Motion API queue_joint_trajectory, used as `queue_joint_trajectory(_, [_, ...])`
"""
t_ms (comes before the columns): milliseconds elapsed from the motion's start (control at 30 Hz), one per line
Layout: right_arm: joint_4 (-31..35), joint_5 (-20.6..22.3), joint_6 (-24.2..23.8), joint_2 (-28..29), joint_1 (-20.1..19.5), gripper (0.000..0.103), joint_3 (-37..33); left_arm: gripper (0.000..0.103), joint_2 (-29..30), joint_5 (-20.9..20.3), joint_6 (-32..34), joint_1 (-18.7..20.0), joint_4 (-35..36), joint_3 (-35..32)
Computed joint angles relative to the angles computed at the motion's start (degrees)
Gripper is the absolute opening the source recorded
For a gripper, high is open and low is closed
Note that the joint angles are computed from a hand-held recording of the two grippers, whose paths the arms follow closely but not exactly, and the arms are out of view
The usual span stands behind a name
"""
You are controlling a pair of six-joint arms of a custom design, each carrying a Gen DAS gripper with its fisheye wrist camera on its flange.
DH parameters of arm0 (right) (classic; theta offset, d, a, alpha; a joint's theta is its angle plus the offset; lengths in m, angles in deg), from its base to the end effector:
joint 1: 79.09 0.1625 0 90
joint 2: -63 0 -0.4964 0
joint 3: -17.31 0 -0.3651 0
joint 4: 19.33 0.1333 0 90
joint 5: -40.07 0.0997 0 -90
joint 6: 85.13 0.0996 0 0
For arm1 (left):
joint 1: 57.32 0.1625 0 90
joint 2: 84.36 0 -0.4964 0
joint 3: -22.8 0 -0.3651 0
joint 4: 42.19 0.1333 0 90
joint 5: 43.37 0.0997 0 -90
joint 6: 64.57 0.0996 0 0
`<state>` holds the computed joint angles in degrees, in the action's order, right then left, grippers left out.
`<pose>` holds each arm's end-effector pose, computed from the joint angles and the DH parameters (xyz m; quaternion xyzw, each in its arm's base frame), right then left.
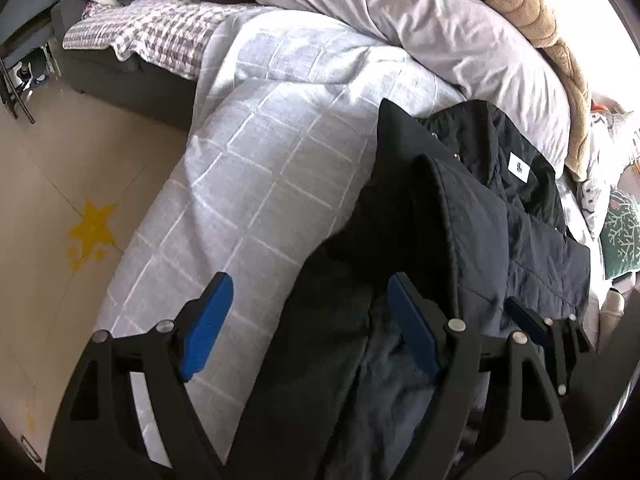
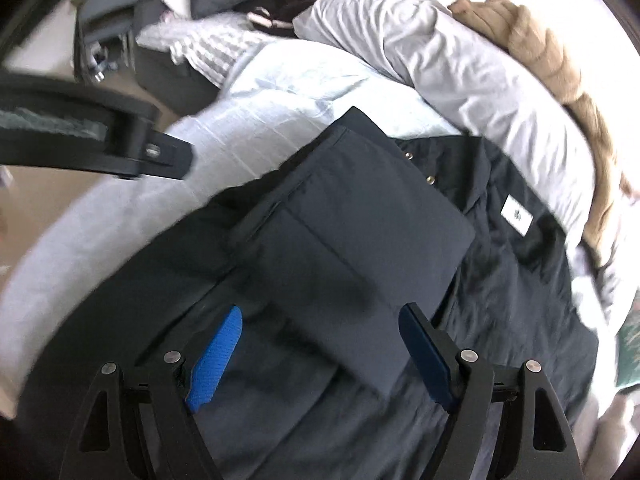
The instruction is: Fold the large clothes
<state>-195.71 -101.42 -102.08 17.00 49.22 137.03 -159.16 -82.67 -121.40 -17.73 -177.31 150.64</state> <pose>0.3894 -0.4036 0.1305 0.3727 -0.8154 0.1776 0.4058 -0.2048 -0.4424 0.2736 -0.0210 0.9018 -0.3069 0.3036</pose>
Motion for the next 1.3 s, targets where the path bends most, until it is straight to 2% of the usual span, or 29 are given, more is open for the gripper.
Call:
queue_joint_trajectory(67, [-0.81,-2.02,-0.86,1.69,-0.75,0.043,-1.01,0.078,1.49,1.58,2.35,0.39,-3.06,0.58])
queue_joint_trajectory(100, [-0.49,-2.24,-1.04,1.64,-1.36,0.037,-1.39,0.075,2.20,1.99,4.22,0.58,-5.51,0.99])
queue_joint_trajectory(133, [-0.42,-0.66,-0.96,0.50,-2.21,0.030,-1.34,0.074,2.95,1.93,6.36,0.84,-8.04,1.29])
queue_joint_trajectory(200, [-2.70,4.41,-0.28,-3.38,-3.96,0.026,-0.02,0.072,4.38,1.01,9.72,1.47,-11.74,1.37])
queue_joint_trajectory(300, [-5.34,7.78,1.16,-8.82,-6.02,0.024,1.54,0.072,5.65,0.18,10.90,2.14,-13.42,0.90])
queue_joint_trajectory(400, [-3.46,12.53,4.26,-16.68,-9.09,0.024,4.32,0.072,6.37,-1.24,10.58,2.79,-13.12,0.30])
queue_joint_trajectory(500, [1.20,15.76,7.63,-24.59,-13.29,0.032,7.19,0.072,7.27,-1.69,10.46,3.12,-12.07,-0.31])
queue_joint_trajectory(533, [2.77,17.60,9.21,-27.54,-15.46,0.042,8.27,0.072,7.55,-1.58,10.30,3.02,-11.58,-0.45])
queue_joint_trajectory(567, [3.66,19.38,10.61,-30.06,-17.44,0.058,9.39,0.072,7.80,-1.37,10.09,2.88,-10.81,-0.59])
queue_joint_trajectory(633, [1.41,25.72,12.41,-36.08,-23.07,0.077,13.24,0.072,8.06,-1.14,10.25,2.69,-9.97,-0.85])
queue_joint_trajectory(667, [-0.79,30.11,13.06,-39.13,-26.45,0.081,15.50,0.072,8.06,-1.10,10.44,2.59,-10.02,-0.89])
queue_joint_trajectory(700, [-0.85,32.96,14.09,-41.23,-28.81,0.081,16.41,0.072,8.00,-1.01,10.74,2.48,-10.54,-0.81])
queue_joint_trajectory(767, [3.17,36.44,17.85,-44.34,-33.23,0.081,15.55,0.072,7.91,-0.62,11.36,2.19,-12.51,-0.34])
queue_joint_trajectory(833, [2.01,42.66,18.28,-45.89,-36.69,0.081,16.03,0.072,7.88,-0.54,12.12,2.12,-14.73,-0.21])
queue_joint_trajectory(867, [2.39,45.70,18.09,-46.05,-37.96,0.081,15.86,0.072,7.83,-0.55,12.43,2.14,-16.22,-0.15])
queue_joint_trajectory(933, [3.21,47.58,17.75,-44.73,-38.06,0.080,14.98,0.072,7.76,-0.35,12.99,2.24,-19.41,0.04])
queue_joint_trajectory(1033, [3.28,46.45,16.69,-40.26,-35.33,0.078,13.36,0.071,8.37,1.05,13.68,2.38,-24.93,0.92])
queue_joint_trajectory(1100, [3.24,44.06,15.76,-36.71,-33.56,0.078,12.43,0.054,9.34,0.96,14.50,3.20,-27.84,1.16])
queue_joint_trajectory(1133, [2.96,41.42,15.17,-34.21,-32.41,0.076,11.65,0.047,9.72,0.26,14.79,3.69,-28.76,1.15])
queue_joint_trajectory(1167, [2.69,37.08,14.61,-31.62,-30.76,0.069,10.77,0.032,10.19,-0.94,15.01,4.41,-29.93,1.17])
queue_joint_trajectory(1200, [1.42,32.48,13.80,-29.05,-29.22,0.063,10.23,0.023,10.54,-1.73,15.00,4.85,-30.60,1.24])
queue_joint_trajectory(1233, [0.21,30.08,12.96,-27.39,-28.50,0.040,9.93,0.023,10.87,-2.08,14.85,5.16,-30.74,1.20])
queue_joint_trajectory(1267, [-0.81,27.94,12.47,-25.66,-27.57,0.022,9.44,0.022,11.23,-1.95,14.95,5.23,-31.06,1.29])
queue_joint_trajectory(1300, [-1.74,25.95,12.48,-24.77,-26.69,0.011,9.08,0.022,11.46,-1.72,15.50,5.06,-31.98,1.57])
